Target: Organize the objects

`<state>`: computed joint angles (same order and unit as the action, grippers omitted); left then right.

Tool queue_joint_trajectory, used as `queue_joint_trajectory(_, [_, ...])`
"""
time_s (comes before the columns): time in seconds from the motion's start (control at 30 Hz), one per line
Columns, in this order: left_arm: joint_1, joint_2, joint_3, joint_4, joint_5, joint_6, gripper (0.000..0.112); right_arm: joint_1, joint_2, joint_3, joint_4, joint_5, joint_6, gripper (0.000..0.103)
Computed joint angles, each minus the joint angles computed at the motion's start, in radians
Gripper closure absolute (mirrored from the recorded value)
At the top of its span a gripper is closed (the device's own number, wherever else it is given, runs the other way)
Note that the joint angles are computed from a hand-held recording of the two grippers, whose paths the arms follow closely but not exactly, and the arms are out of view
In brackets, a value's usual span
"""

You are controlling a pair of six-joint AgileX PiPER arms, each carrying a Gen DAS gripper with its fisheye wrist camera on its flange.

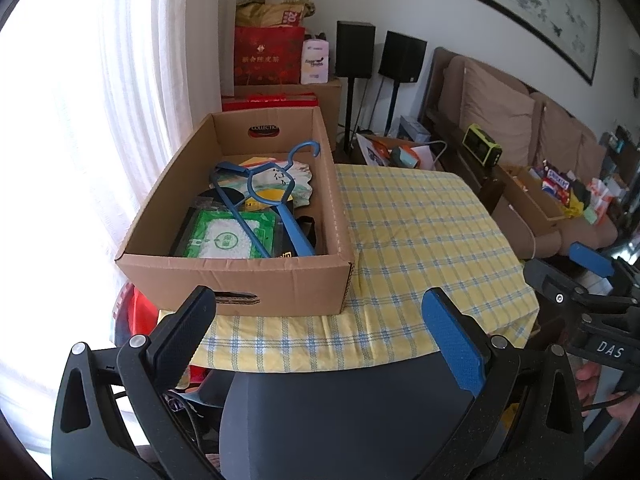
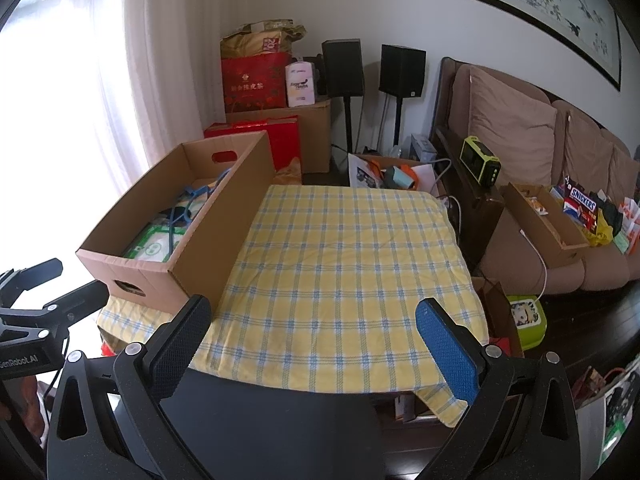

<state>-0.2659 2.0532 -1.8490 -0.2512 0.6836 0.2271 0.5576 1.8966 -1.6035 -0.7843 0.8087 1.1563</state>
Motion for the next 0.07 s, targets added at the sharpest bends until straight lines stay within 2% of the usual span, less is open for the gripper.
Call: queue_joint_trajectory(0.07, [0.002, 0.001, -0.003, -0.006, 0.004, 0.001, 0.009, -0.001, 0.0, 0.0, 0.0, 0.0, -0.001, 0.0])
